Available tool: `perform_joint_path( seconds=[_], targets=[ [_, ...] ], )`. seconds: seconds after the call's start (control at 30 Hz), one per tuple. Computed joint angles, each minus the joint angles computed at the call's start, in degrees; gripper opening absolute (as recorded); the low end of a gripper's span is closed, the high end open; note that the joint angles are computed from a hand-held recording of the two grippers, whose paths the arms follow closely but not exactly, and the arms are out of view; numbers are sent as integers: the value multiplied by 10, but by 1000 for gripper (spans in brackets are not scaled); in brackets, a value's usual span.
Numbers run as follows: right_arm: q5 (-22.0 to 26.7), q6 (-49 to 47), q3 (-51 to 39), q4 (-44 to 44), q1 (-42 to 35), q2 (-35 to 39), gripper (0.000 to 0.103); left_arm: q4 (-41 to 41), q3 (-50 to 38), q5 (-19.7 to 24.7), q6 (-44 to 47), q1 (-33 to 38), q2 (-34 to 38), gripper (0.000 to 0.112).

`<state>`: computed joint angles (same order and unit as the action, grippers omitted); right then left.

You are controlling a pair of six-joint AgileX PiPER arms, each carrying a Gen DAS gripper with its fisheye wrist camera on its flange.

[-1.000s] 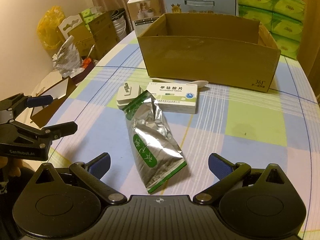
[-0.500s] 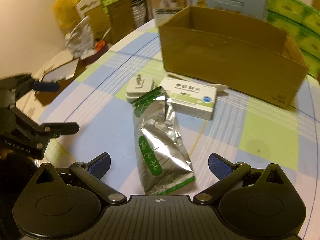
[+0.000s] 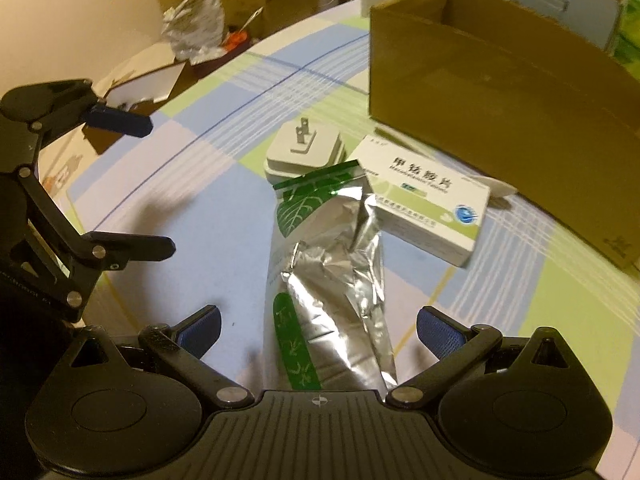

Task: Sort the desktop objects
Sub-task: 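Move the right gripper toward the green-leaf foil bag, then close the right gripper on the green-leaf foil bag and lift it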

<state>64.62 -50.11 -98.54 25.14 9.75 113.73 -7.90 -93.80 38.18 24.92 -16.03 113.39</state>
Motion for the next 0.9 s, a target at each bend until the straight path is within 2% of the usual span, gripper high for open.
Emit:
perform_joint_path(
  seconds=[0.33,0.6,0.9],
  targets=[
    [16,13,-53,-14,20,56,100,-31,-44,27,46,13,45,102],
    [12,7,-72,-34,34,78,83,-61,-64,46,100,23,65,102],
    [3,-6,-70,-50,40,78,73,-63,-89,59,104,24,83,102]
  ],
)
